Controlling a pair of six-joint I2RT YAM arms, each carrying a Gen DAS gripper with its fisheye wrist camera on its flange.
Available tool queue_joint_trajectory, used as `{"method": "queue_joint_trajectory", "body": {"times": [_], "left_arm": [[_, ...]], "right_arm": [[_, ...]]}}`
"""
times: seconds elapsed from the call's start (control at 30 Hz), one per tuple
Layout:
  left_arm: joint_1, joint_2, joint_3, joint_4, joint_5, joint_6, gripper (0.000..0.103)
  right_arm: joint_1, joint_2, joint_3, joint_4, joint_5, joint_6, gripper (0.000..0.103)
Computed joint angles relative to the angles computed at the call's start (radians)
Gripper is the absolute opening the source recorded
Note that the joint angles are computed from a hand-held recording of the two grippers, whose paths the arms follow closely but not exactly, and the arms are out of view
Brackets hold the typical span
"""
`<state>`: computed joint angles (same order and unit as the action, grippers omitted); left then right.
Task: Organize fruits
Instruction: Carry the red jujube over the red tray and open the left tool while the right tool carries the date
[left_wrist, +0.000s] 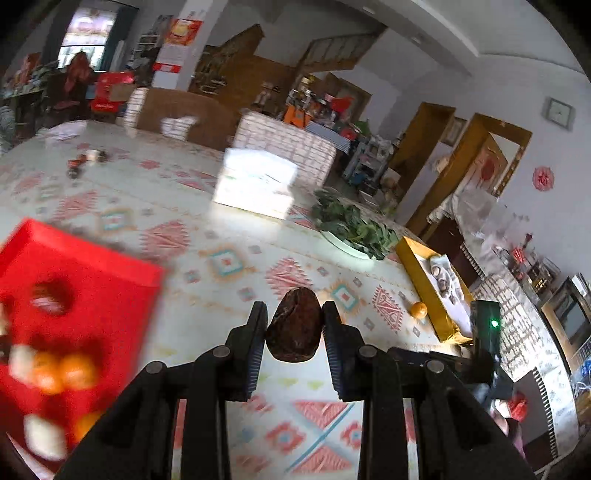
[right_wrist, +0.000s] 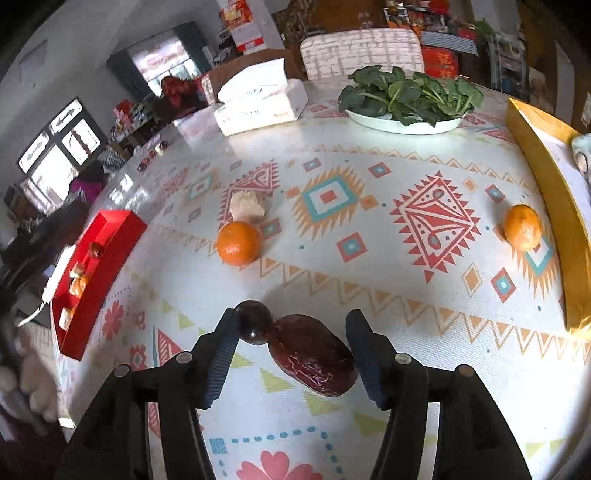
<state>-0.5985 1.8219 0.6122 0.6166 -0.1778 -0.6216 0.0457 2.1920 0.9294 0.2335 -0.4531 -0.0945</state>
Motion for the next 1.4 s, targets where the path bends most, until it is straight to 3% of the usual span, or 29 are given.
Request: {"method": "queue_joint_trajectory", "body": {"times": [0.13,0.2,0.37,0.5,0.57,0.6,0.67,1.0,1.03,1.07,1.1,1.2,1.3,1.4], "left_arm": [[0.027,-0.254,-0.218,-0.005,-0.046,-0.011,0.030],[0.059,-0.375,-0.314,-0.016,-0.039,-0.025,0.029],[0.141,-0.490,-0.461,-0.008,-0.040,-0.023,0.030],[0.272,-0.410,-0.528,0.102,0.010,-0.011,0.029],[0.361,-0.357,-0.550,0.160,0.064,0.007,0.029],[0.389,-0.333,-0.555,0.181,0.075,0.016,0.030],[0.448,-0.298,-0.563,0.210,0.107,0.038,0.029],[0.582,-0.063,-0.526,0.366,0.204,0.095,0.029],[0.587,-0.054,-0.521,0.369,0.208,0.099,0.029],[0.593,-0.047,-0.515,0.370,0.212,0.105,0.029],[0.598,-0.041,-0.507,0.366,0.214,0.111,0.029],[0.605,-0.027,-0.479,0.340,0.217,0.124,0.030],[0.598,-0.008,-0.438,0.286,0.190,0.144,0.030],[0.583,0.009,-0.402,0.239,0.165,0.165,0.030]], "right_arm": [[-0.076,0.051,0.069,-0.067,-0.171,0.054,0.065],[-0.097,0.043,0.054,-0.078,-0.197,0.083,0.065],[-0.020,-0.069,-0.111,0.020,0.012,0.063,0.065],[0.086,-0.096,-0.172,0.100,0.240,0.049,0.062],[0.118,-0.091,-0.172,0.122,0.313,0.042,0.046],[0.132,-0.084,-0.165,0.127,0.345,0.044,0.046],[0.124,-0.084,-0.163,0.126,0.334,0.044,0.034],[0.099,-0.233,-0.270,0.124,0.294,0.073,0.026],[0.107,-0.256,-0.278,0.112,0.285,0.075,0.023],[0.126,-0.285,-0.285,0.098,0.279,0.078,0.011],[0.141,-0.302,-0.286,0.084,0.278,0.080,0.010],[0.191,-0.337,-0.263,0.037,0.244,0.108,0.010],[0.245,-0.363,-0.276,0.065,0.353,0.121,0.010],[0.240,-0.347,-0.276,0.070,0.374,0.136,0.026]]}}
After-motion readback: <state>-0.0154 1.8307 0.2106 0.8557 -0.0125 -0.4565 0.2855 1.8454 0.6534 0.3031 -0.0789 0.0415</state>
